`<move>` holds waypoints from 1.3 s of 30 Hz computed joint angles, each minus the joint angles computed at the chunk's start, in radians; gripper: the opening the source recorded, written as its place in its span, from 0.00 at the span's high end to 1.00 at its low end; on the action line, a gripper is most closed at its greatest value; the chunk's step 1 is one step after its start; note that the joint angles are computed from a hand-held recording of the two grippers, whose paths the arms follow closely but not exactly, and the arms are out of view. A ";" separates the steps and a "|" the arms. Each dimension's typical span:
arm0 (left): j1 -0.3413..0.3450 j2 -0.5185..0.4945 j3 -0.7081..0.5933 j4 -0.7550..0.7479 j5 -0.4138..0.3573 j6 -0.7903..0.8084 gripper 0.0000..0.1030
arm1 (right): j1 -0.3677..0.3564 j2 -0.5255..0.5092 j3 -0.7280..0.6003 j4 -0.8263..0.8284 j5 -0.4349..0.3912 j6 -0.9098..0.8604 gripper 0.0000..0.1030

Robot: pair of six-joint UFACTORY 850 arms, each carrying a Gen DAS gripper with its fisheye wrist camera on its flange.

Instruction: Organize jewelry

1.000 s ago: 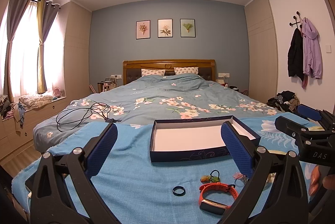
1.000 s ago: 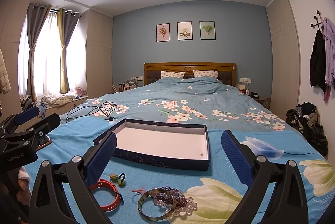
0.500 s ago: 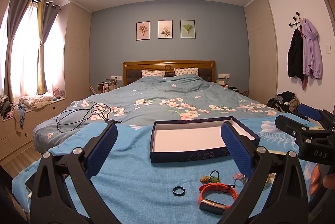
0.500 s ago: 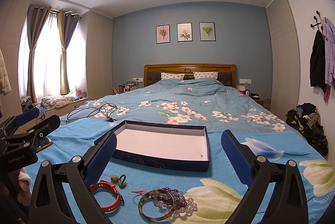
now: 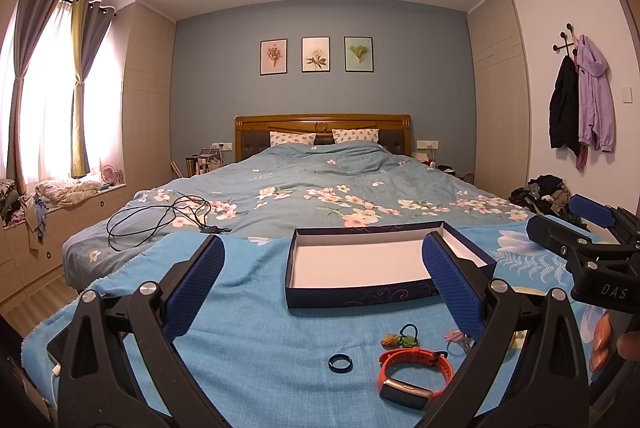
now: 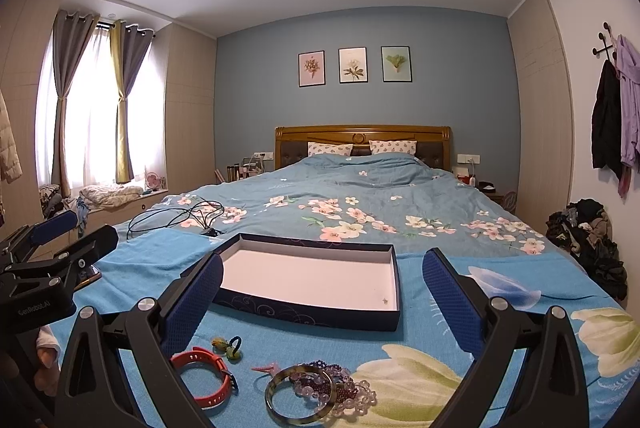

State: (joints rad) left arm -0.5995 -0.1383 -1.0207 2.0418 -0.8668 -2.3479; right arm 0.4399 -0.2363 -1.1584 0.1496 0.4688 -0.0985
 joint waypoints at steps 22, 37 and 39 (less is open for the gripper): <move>0.000 -0.001 0.005 0.003 0.011 -0.011 0.06 | 0.001 0.007 0.016 -0.006 0.021 0.011 0.06; 0.003 0.001 0.005 0.000 0.020 -0.008 0.06 | -0.006 0.003 0.018 -0.028 0.021 0.037 0.06; 0.003 0.001 0.005 -0.001 0.019 -0.007 0.06 | -0.008 0.003 0.019 -0.032 0.022 0.043 0.06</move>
State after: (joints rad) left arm -0.5970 -0.1375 -1.0154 2.0406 -0.8475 -2.3551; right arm 0.4323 -0.2329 -1.1390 0.1176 0.4907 -0.0557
